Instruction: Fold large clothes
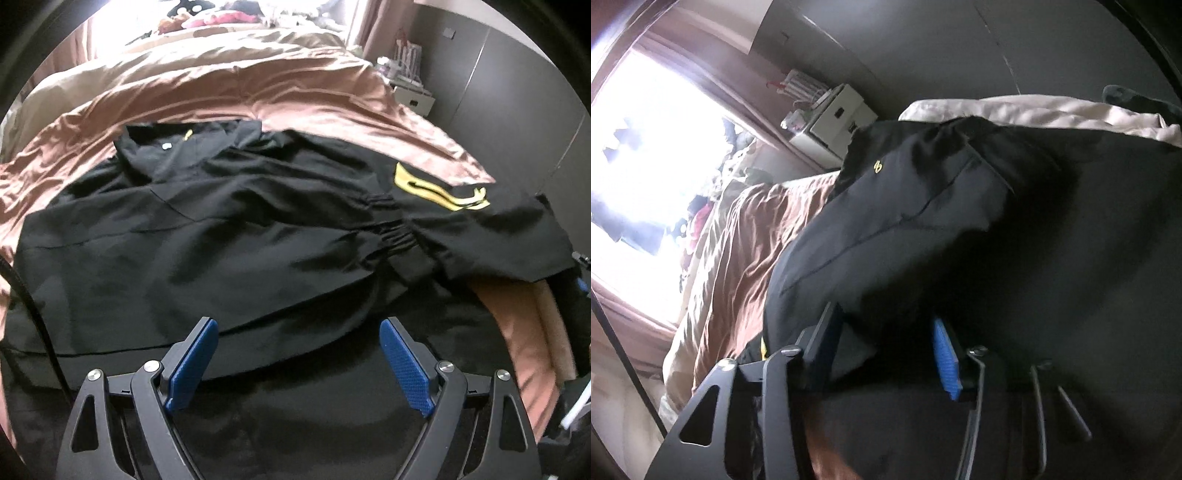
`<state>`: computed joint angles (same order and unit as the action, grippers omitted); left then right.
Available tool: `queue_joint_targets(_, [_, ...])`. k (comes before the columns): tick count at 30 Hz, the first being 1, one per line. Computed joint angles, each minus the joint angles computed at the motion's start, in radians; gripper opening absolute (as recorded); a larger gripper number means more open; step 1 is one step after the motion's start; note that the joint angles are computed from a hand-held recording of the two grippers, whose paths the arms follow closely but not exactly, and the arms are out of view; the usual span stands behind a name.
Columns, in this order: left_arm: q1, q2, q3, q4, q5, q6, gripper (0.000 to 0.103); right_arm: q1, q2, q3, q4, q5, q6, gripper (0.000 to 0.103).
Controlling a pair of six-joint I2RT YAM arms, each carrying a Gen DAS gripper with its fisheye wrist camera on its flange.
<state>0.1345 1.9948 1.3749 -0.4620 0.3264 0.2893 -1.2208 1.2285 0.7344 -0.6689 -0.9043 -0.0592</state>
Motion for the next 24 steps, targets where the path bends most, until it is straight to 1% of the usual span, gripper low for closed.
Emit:
queue_joint_targets(2, [-0.005,0.036,0.017,0.004,-0.016,-0.003,0.090,0.020,0.015,0.002,0.045,0.006,0.041,0.021])
queue_joint_targets(3, [-0.005,0.049,0.023,0.003,-0.022,-0.004,0.090,0.045,0.002,-0.022,0.090,0.013,0.079,0.017])
queue_joint_targets(5, [-0.003,0.072,0.033,0.003,-0.025,0.001,0.090,0.036,-0.052,-0.042,0.104,-0.015,0.077,0.008])
queue_joint_targets(7, [0.003,0.077,0.029,0.011,-0.031,0.000,0.089,0.029,-0.129,-0.048,0.085,-0.028,0.056,0.005])
queue_joint_targets(12, [0.034,0.032,0.013,-0.008,0.022,0.011,0.087,-0.004,-0.280,0.042,-0.079,-0.124,0.015,0.002])
queue_joint_targets(14, [0.051,0.006,0.013,-0.031,0.046,0.022,0.087,-0.003,-0.334,0.089,-0.166,-0.162,-0.001,0.002])
queue_joint_targets(15, [0.064,-0.012,0.009,-0.043,0.066,0.026,0.087,-0.035,-0.343,0.120,-0.254,-0.202,-0.068,0.002])
queue_joint_targets(17, [0.089,-0.049,-0.013,-0.036,0.096,0.026,0.087,-0.016,-0.399,0.167,-0.331,-0.219,-0.071,0.002])
queue_joint_targets(18, [0.104,-0.068,-0.026,-0.034,0.105,0.032,0.087,-0.045,-0.407,0.197,-0.434,-0.250,-0.155,0.002])
queue_joint_targets(19, [0.112,-0.072,-0.024,-0.041,0.108,0.039,0.087,-0.032,-0.433,0.221,-0.478,-0.259,-0.163,0.002])
queue_joint_targets(21, [0.142,-0.077,-0.009,-0.073,0.126,0.060,0.088,0.005,-0.480,0.256,-0.518,-0.265,-0.140,0.002])
queue_joint_targets(23, [0.184,-0.083,0.008,-0.096,0.139,0.082,0.087,0.121,-0.574,0.289,-0.480,-0.228,0.006,0.002])
queue_joint_targets(24, [0.202,-0.084,0.015,-0.104,0.144,0.092,0.087,0.206,-0.620,0.292,-0.423,-0.182,0.110,0.002])
